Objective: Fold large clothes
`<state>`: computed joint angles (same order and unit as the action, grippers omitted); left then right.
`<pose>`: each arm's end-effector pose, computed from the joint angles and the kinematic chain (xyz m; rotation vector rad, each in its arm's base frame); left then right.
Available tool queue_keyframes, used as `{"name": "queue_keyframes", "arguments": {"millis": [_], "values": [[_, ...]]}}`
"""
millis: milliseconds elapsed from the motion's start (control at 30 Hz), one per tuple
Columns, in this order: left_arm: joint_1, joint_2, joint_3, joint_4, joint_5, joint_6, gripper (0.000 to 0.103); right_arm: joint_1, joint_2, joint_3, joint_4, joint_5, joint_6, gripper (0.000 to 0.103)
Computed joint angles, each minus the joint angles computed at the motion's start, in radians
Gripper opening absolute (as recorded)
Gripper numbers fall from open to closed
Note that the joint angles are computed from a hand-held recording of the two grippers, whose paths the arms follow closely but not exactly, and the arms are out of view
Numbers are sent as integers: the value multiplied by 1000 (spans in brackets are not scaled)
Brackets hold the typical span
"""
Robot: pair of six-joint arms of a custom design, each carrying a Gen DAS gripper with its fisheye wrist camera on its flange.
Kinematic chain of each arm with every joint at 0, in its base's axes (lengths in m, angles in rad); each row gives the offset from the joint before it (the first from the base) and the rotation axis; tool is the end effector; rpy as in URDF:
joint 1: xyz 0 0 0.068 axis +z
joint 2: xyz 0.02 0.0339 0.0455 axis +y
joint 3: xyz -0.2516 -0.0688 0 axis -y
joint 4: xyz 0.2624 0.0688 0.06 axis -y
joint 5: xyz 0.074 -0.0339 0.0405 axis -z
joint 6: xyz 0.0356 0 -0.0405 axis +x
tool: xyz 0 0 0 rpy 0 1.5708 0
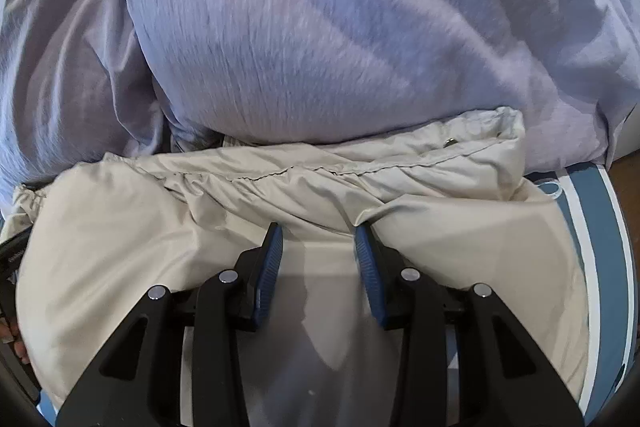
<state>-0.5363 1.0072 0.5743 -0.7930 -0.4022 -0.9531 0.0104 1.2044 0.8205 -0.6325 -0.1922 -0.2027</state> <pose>0.1662 -0.0826 0.1701 -0.6328 2.5429 0.0834 0.2529 0.0094 0.2131 -0.3430 2.5450 0.1762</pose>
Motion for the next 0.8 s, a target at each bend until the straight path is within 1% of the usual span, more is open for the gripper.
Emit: {"name": "queue_keyframes", "arguments": {"millis": [67, 100, 133, 267, 333, 467, 567, 667, 733, 767, 800], "values": [[11, -14, -15, 9, 1, 12, 72, 8, 9, -14, 28, 3, 2, 40], [-19, -35, -16, -22, -12, -18, 72, 14, 16, -24, 48, 5, 5, 41], [-16, -33, -13, -21, -13, -15, 73, 27, 25, -36, 74, 11, 15, 41], [-9, -28, -37, 15, -16, -9, 73, 58, 48, -71, 150, 28, 34, 41], [-5, -31, -49, 28, -16, -5, 73, 27, 27, -94, 150, 10, 9, 41], [-3, -43, -69, 40, -17, -4, 73, 66, 52, -109, 199, 33, 37, 42], [4, -51, -75, 41, -7, 4, 73, 77, 69, -107, 206, 44, 43, 42], [1, -80, -57, -21, 12, -13, 73, 65, 68, -57, 122, 34, 54, 43], [-33, -128, -42, -106, 7, -60, 73, 28, 19, -45, 51, 8, 49, 51], [-61, -159, -37, -152, -4, -91, 73, 7, -15, -46, 20, -3, 41, 53], [-96, -197, -33, -202, -19, -128, 73, -12, -49, -50, -5, -11, 35, 57]]}}
